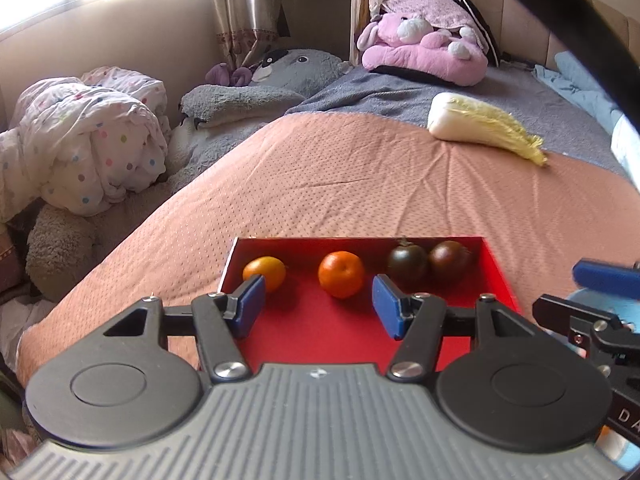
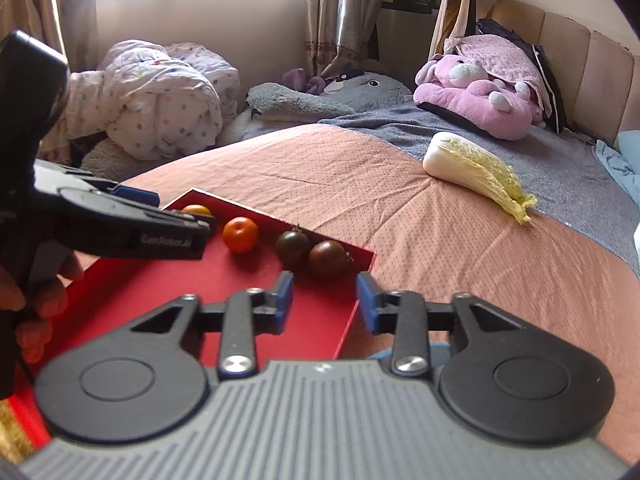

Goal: Organize fruits
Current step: 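Approach a tangerine with left tool while right tool approaches a dark tomato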

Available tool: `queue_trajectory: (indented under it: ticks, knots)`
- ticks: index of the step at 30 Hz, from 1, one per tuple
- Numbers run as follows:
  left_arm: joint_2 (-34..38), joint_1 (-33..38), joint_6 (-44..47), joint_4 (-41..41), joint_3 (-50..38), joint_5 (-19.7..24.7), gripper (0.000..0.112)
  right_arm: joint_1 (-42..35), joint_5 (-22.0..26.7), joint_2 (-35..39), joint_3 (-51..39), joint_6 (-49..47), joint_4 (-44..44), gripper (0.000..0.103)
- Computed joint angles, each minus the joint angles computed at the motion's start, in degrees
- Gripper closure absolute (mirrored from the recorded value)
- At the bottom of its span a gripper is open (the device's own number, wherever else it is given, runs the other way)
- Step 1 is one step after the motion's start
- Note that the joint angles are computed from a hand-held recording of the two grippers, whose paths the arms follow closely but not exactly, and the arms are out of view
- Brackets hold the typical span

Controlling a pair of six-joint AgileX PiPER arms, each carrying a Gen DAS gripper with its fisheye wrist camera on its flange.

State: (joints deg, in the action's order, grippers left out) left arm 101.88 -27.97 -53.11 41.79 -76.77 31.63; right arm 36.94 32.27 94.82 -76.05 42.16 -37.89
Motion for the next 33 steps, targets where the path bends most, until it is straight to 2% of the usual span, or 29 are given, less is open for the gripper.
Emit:
queue_trajectory:
  ticks: [4, 10, 17, 25, 33]
  knots:
    - [3.78, 3.31, 5.92, -4.03, -2.31, -2.73, 0.047, -0.08, -0.02, 4.76, -4.09, 0.02, -0.65, 0.056]
    - [7.48, 6.90, 14.31, -13.21, -4.34, -6.75, 0.047, -0.49, 2.70, 11.21, -10.15, -2.81, -0.03, 0.056]
    - [11.12, 8.54, 20.44, -20.47, -7.23, -8.34, 0.047, -2.53, 5.37, 16.89, -16.92, -8.12, 4.14, 0.056]
    - [15.53, 8.03, 19.62, -20.86, -13.70, -5.35, 0.047, -4.91, 9.43, 22.82, -25.80, -17.82, 12.37, 0.056]
    - [16.79, 8.23, 20.54, -24.69, -16.08, -3.77, 0.047, -5.10, 10.37, 25.16, -27.79, -21.93, 14.49, 0.056]
